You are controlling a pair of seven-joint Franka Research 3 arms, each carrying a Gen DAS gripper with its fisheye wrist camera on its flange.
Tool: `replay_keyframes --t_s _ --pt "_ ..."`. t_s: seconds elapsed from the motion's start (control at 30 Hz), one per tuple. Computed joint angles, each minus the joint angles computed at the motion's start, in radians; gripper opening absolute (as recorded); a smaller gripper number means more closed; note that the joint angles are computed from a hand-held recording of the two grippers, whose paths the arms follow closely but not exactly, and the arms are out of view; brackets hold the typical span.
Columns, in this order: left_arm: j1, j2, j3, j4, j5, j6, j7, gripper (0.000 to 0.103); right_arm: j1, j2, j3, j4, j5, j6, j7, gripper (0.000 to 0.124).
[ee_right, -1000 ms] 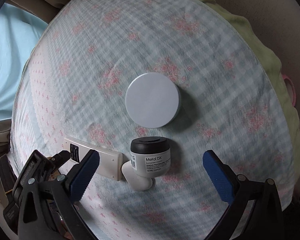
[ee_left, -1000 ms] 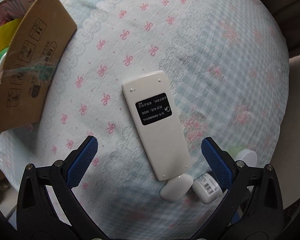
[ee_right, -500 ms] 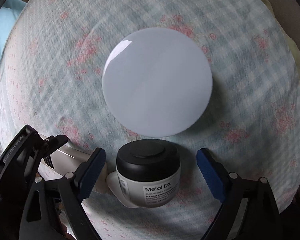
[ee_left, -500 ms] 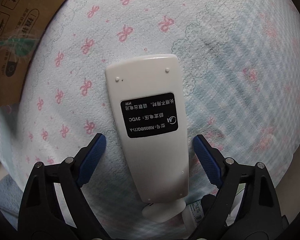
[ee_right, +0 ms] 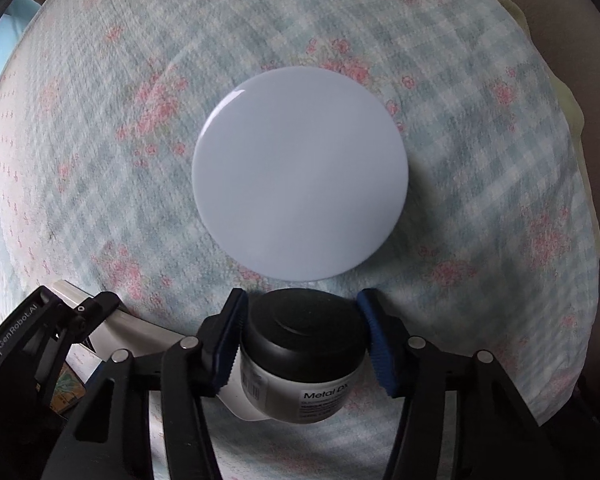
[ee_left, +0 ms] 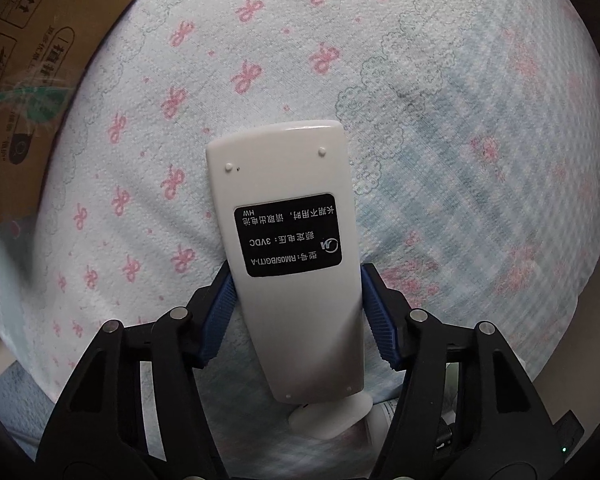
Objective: Organize rigid objects
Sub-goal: 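Grasp the white remote with left tool while right tool grasps black-lidded jar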
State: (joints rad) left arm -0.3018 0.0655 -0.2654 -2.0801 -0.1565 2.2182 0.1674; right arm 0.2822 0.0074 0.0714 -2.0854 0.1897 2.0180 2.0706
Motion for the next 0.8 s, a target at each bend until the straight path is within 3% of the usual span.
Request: replay_keyframes --t_s 0.53,0.8 --pt "-0.030 -0.158 -0.004 -0.114 -0.028 0.050 0.021 0.057 -0.022 -0.153 -0.002 -0.127 0.073 0.058 -0.012 0.051" --pt "-0.050 -0.320 0.018 -0.159 -0.031 0.031 0.087 0.057 -0.037 -0.276 -0.011 -0.162 0.127 0.032 -0.063 0.051"
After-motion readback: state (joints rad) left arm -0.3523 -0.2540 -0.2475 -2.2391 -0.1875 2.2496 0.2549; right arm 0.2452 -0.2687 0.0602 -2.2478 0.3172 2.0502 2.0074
